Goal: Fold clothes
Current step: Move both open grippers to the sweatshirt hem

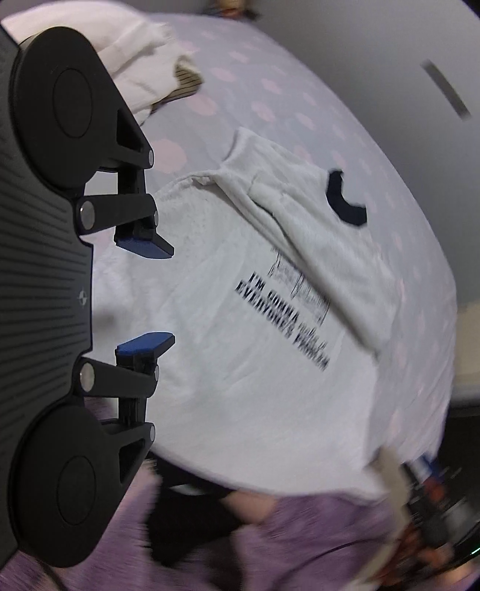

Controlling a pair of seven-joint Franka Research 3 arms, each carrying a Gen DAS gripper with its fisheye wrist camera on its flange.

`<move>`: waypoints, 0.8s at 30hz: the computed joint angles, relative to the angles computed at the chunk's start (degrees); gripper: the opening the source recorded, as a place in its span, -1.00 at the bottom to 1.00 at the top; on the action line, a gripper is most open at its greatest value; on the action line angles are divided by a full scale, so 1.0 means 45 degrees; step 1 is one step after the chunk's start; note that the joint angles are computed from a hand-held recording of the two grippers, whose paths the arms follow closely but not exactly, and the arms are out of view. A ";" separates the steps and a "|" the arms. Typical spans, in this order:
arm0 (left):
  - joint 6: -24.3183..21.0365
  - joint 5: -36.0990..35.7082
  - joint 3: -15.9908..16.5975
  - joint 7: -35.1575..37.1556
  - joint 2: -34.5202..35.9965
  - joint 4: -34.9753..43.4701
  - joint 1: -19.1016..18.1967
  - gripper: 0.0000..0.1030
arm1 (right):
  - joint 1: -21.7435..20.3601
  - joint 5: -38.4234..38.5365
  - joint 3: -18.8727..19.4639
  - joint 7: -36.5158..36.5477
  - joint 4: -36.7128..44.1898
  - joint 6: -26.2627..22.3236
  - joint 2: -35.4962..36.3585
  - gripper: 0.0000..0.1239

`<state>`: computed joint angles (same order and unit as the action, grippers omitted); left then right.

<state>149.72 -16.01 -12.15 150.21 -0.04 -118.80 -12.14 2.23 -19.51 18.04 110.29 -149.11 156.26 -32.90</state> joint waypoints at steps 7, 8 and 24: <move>0.0452 0.0985 0.0160 0.2395 -0.1333 -0.2212 -0.0478 0.02 | 0.2104 0.1122 -0.0583 -0.2599 -0.0287 -0.1527 -0.0642 0.18; 0.0735 0.1442 0.0172 0.2386 -0.1372 -0.2483 -0.0518 0.02 | 0.2047 0.1115 -0.0370 -0.2470 -0.0339 -0.1609 -0.0703 0.34; 0.1703 0.7765 -0.0088 -0.0185 -0.0647 -0.2751 -0.0353 -0.11 | 0.2394 -0.1407 0.0330 -0.3972 0.0184 -0.2738 0.0485 0.24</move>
<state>157.38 18.93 -12.55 149.37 -2.95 -131.18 -13.73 13.00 -25.84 19.53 92.41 -148.28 143.94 -30.72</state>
